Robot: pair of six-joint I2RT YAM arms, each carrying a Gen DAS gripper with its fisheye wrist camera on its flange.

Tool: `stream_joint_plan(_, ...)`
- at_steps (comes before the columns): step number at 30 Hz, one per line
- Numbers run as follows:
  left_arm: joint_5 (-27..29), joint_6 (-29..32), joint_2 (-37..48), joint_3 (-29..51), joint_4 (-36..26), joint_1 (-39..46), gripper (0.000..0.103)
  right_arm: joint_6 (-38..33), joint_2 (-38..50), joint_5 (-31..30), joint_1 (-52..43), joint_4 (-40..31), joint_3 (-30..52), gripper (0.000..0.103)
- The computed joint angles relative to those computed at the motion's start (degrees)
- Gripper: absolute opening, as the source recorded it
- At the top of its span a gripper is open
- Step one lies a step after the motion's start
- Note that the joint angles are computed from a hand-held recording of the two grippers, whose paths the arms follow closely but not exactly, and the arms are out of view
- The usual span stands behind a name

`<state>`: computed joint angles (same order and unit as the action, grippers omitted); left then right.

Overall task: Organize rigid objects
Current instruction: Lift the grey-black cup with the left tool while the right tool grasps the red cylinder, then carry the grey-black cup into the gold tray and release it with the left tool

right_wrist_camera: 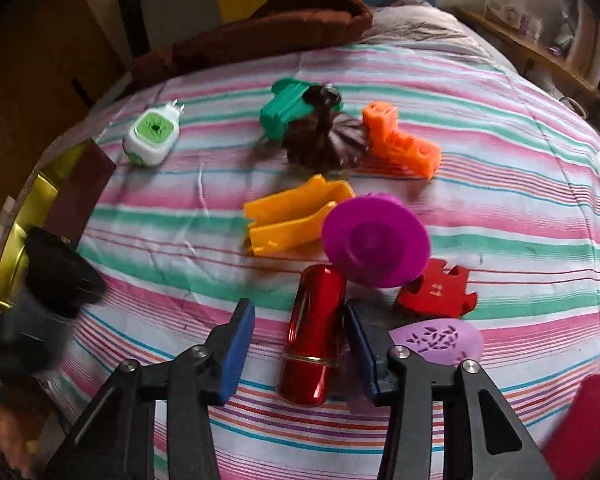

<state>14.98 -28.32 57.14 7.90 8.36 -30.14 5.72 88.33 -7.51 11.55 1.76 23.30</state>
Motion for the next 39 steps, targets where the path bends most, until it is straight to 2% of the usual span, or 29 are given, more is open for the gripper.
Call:
stream_joint_plan(4, 6.4, 4.8, -11.3, -0.3, -11.2, 8.4, 0.044, -0.6, 1.0, 2.9, 1.5, 0.5, -0.1, 0.028)
stream_joint_plan(8, 13.1, 12.2, -17.7, 0.4, -21.7, 20.1, 0.044, -1.4, 0.3, 1.7, 0.1, 0.5, -0.7, 0.026)
stream_joint_plan(11, 19.3, 19.3, -18.2, 1.6, -27.7, 31.4, 0.044, -1.2, -0.2, 1.1, -0.4, 0.5, -0.9, 0.026)
stream_joint_plan(15, 26.8, 31.6, -11.8, 3.8, -32.0, 47.8, 0.044, -0.4, -1.8, -0.5, -1.4, 0.3, -1.6, 0.026)
stream_joint_plan(16, 28.8, 36.0, -7.8, 4.9, -32.5, 53.2, 0.044, -0.2, -2.0, -1.2, -1.8, 0.5, -1.7, 0.026)
stream_joint_plan(19, 31.2, 44.3, 2.5, 8.3, -32.9, 64.2, 0.044, 0.6, -2.9, -3.1, -2.5, 0.8, -2.2, 0.026)
stream_joint_plan(22, 31.1, 48.9, 12.1, 11.5, -31.4, 71.0, 0.044, 1.7, -2.7, -3.5, -2.2, 1.1, -2.3, 0.026)
stream_joint_plan(27, 28.1, 50.9, 23.4, 17.0, -28.0, 76.0, 0.044, 2.9, -2.8, -4.8, -2.0, 2.4, -2.3, 0.026)
stream_joint_plan(34, 22.8, 46.2, 36.1, 25.2, -21.1, 76.7, 0.044, 4.3, -4.7, -8.7, -6.0, 4.4, -3.3, 0.026)
stream_joint_plan(39, 19.7, 42.0, 41.3, 29.4, -18.6, 74.7, 0.044, 4.6, -4.6, -9.3, -6.4, 4.5, -3.1, 0.026)
